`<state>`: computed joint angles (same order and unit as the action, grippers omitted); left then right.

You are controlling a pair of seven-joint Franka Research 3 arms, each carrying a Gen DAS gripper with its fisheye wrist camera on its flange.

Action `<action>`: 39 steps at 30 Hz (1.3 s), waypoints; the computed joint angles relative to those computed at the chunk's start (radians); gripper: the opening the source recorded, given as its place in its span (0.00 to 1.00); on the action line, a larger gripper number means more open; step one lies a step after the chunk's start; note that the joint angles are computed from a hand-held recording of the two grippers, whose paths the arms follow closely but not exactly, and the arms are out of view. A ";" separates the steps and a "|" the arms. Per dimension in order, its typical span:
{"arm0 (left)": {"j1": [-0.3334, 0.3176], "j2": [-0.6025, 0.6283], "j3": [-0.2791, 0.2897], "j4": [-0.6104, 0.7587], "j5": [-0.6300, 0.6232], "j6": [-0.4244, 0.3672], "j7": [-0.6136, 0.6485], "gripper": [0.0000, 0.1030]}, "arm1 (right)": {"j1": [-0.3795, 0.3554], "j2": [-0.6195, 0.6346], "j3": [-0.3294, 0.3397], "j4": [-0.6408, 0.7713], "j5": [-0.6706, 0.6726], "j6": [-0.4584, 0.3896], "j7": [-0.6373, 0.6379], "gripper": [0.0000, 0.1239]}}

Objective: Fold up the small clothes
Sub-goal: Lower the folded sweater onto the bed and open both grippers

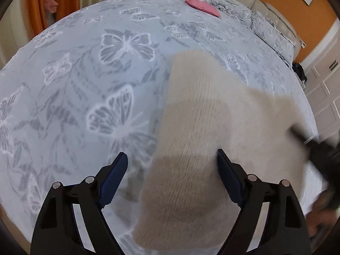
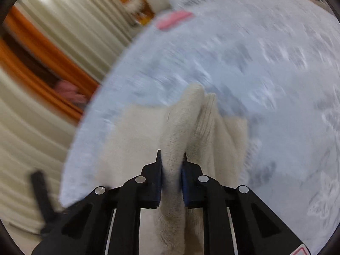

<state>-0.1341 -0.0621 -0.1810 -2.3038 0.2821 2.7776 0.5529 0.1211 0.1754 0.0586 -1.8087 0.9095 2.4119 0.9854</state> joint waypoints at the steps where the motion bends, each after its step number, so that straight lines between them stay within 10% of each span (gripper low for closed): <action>1: 0.002 -0.005 -0.001 -0.010 0.015 0.007 -0.014 0.80 | 0.004 -0.010 0.003 -0.011 0.000 0.028 -0.026 0.12; 5: -0.005 0.006 0.018 -0.048 -0.125 0.082 0.036 0.90 | 0.065 0.068 -0.060 0.022 -0.325 0.028 0.215 0.19; 10: 0.004 -0.171 0.004 -0.223 -0.200 0.265 0.063 0.88 | -0.010 -0.165 -0.035 -0.235 -0.140 0.075 0.158 0.61; 16: -0.142 -0.294 0.097 -0.332 -0.343 0.098 0.041 0.90 | 0.013 -0.351 -0.064 -0.496 -0.173 0.106 0.197 0.52; 19: -0.105 -0.327 0.021 -0.325 -0.270 -0.036 0.024 0.90 | 0.032 -0.374 -0.105 -0.526 -0.096 0.025 0.180 0.52; 25: 0.028 -0.264 -0.089 -0.256 0.008 0.012 -0.101 0.82 | 0.040 -0.269 -0.129 -0.434 0.230 -0.112 0.064 0.58; 26: 0.044 -0.244 -0.095 -0.242 0.048 0.021 -0.120 0.72 | 0.035 -0.247 -0.120 -0.413 0.239 -0.112 0.062 0.51; 27: 0.036 -0.225 -0.081 -0.231 0.056 0.024 -0.113 0.57 | 0.033 -0.225 -0.109 -0.388 0.236 -0.109 0.063 0.17; 30: 0.003 -0.227 -0.044 -0.256 0.011 0.071 -0.102 0.31 | 0.031 -0.244 -0.084 -0.348 0.268 -0.100 -0.014 0.17; 32: 0.065 -0.277 -0.116 -0.261 0.157 0.004 -0.209 0.31 | 0.042 -0.305 -0.076 -0.354 0.280 -0.072 -0.115 0.17; 36: -0.042 -0.233 -0.008 -0.263 -0.011 -0.046 -0.090 0.32 | 0.053 -0.232 -0.057 -0.364 -0.035 0.016 0.037 0.18; 39: -0.028 -0.220 -0.022 -0.245 -0.002 -0.079 -0.084 0.35 | 0.026 -0.213 -0.068 -0.394 0.006 -0.014 0.065 0.21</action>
